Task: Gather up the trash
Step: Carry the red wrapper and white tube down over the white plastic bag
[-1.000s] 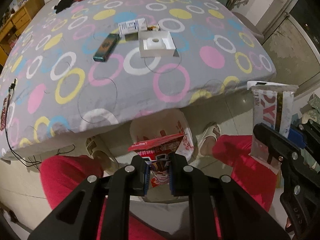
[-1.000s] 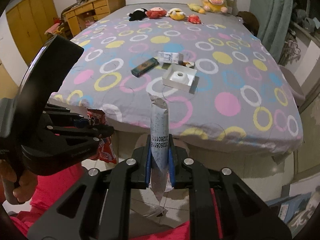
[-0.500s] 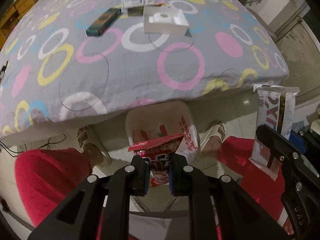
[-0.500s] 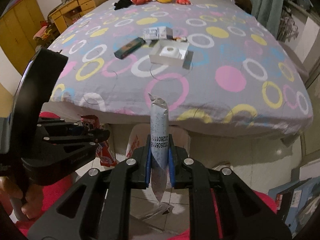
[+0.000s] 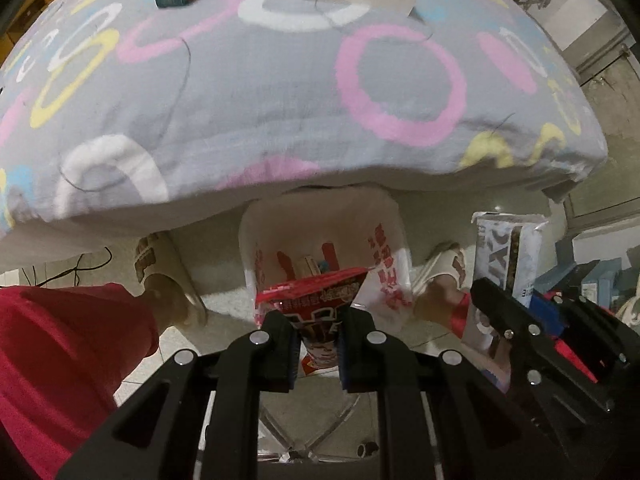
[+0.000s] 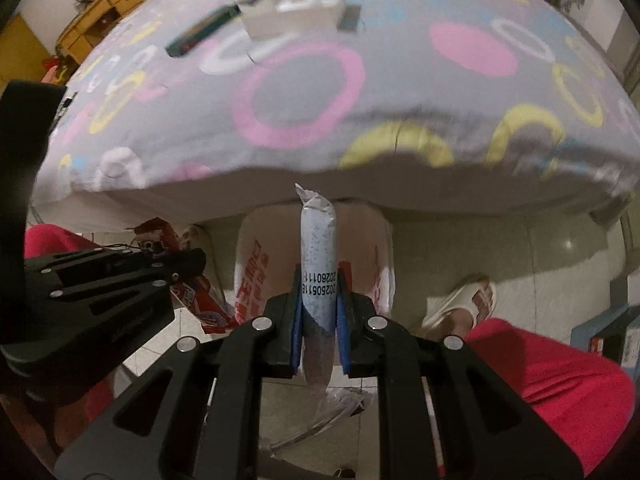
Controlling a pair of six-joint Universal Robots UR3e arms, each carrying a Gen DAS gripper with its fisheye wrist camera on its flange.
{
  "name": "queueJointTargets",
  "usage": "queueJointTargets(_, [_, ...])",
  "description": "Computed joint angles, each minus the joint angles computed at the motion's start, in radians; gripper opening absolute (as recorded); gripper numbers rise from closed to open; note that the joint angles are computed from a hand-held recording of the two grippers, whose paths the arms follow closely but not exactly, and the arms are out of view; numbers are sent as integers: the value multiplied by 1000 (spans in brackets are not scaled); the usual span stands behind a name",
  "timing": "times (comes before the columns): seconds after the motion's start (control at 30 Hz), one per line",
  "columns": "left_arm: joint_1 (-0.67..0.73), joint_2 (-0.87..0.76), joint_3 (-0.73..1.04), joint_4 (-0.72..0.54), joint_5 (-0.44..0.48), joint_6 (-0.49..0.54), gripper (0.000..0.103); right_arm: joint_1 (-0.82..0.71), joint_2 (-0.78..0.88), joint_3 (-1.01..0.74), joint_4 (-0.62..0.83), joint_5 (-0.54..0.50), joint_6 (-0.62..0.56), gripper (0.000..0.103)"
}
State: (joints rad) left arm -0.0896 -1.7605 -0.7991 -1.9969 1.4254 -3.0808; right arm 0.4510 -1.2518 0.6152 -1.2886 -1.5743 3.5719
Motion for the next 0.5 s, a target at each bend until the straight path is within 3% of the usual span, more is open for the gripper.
queueJointTargets(0.3, [-9, 11, -216, 124, 10, -8, 15, -59, -99, 414, -230, 73, 45, 14])
queueJointTargets(0.5, [-12, 15, -349, 202, -7, -47, 15, -75, -57, 486, -278, 92, 54, 14])
